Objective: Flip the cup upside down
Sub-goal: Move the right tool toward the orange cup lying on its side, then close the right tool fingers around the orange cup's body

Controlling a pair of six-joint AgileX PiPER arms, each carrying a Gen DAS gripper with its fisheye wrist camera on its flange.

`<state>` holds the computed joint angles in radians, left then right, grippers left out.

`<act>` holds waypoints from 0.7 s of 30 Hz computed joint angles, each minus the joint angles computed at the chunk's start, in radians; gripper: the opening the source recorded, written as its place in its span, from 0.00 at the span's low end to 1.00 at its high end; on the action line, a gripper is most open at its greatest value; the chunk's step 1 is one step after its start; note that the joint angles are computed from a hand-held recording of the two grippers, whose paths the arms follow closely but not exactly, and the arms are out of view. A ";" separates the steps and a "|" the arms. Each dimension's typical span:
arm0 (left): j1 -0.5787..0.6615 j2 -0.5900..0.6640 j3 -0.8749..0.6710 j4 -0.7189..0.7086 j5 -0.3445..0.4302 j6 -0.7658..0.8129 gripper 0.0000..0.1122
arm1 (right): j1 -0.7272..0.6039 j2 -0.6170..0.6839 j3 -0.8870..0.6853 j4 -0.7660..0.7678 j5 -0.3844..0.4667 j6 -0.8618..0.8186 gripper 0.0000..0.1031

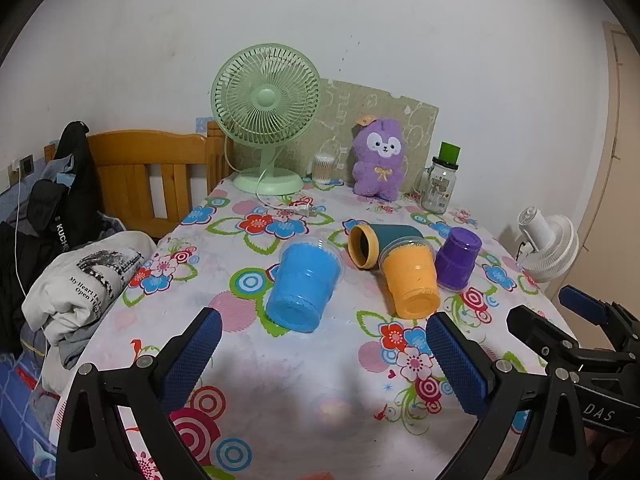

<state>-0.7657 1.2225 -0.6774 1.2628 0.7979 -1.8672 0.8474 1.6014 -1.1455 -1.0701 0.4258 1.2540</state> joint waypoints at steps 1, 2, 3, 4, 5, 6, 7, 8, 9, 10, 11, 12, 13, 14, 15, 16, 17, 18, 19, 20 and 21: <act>0.008 0.000 0.003 -0.003 -0.009 0.003 0.92 | -0.002 0.005 -0.004 0.008 -0.002 -0.008 0.95; 0.022 0.002 0.002 -0.007 -0.022 0.013 0.92 | -0.004 0.009 -0.008 0.016 -0.004 -0.016 0.95; 0.029 0.004 0.004 -0.009 -0.029 0.014 0.92 | -0.005 0.020 -0.019 0.032 -0.002 -0.031 0.95; 0.037 0.007 0.007 -0.012 -0.036 0.016 0.92 | -0.006 0.025 -0.024 0.041 -0.003 -0.041 0.95; 0.048 0.011 0.007 -0.018 -0.046 0.023 0.92 | -0.007 0.036 -0.035 0.058 -0.003 -0.060 0.95; 0.063 0.013 0.009 -0.026 -0.061 0.034 0.92 | -0.010 0.048 -0.046 0.078 -0.004 -0.082 0.95; 0.082 0.015 0.010 -0.033 -0.080 0.044 0.92 | -0.011 0.058 -0.057 0.096 -0.002 -0.101 0.95; 0.096 0.018 0.012 -0.034 -0.096 0.046 0.92 | -0.014 0.070 -0.069 0.118 -0.001 -0.126 0.95; 0.111 0.022 0.014 -0.034 -0.111 0.051 0.92 | -0.016 0.083 -0.084 0.144 0.003 -0.153 0.95; 0.127 0.026 0.014 -0.035 -0.127 0.057 0.92 | -0.019 0.097 -0.101 0.168 0.009 -0.178 0.95; 0.142 0.032 0.014 -0.033 -0.141 0.061 0.92 | -0.025 0.112 -0.117 0.193 0.008 -0.204 0.95; 0.159 0.040 0.010 -0.037 -0.155 0.073 0.92 | -0.031 0.126 -0.134 0.225 0.006 -0.236 0.95; 0.181 0.050 0.005 -0.049 -0.177 0.093 0.92 | -0.039 0.142 -0.152 0.261 0.003 -0.272 0.95; 0.208 0.061 0.000 -0.064 -0.208 0.117 0.92 | -0.047 0.162 -0.177 0.303 0.007 -0.315 0.95; 0.231 0.068 -0.005 -0.083 -0.231 0.146 0.92 | -0.053 0.179 -0.197 0.332 0.012 -0.346 0.95; 0.257 0.081 -0.014 -0.102 -0.255 0.175 0.92 | -0.060 0.201 -0.225 0.374 0.021 -0.393 0.95; 0.283 0.096 -0.026 -0.121 -0.280 0.208 0.92 | -0.066 0.226 -0.261 0.417 0.037 -0.441 0.95; 0.298 0.106 -0.035 -0.136 -0.294 0.232 0.92 | -0.075 0.253 -0.301 0.464 0.054 -0.491 0.95; 0.321 0.122 -0.050 -0.152 -0.314 0.266 0.92 | -0.082 0.273 -0.333 0.503 0.063 -0.529 0.95; 0.334 0.135 -0.058 -0.150 -0.325 0.276 0.92 | -0.092 0.293 -0.362 0.547 0.065 -0.574 0.95; 0.349 0.145 -0.069 -0.161 -0.336 0.298 0.92 | -0.103 0.309 -0.383 0.589 0.063 -0.617 0.95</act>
<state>-0.4170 1.3680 -0.7466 1.1018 0.4623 -1.5691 0.7445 1.9106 -1.5281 -0.4814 0.4890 0.6365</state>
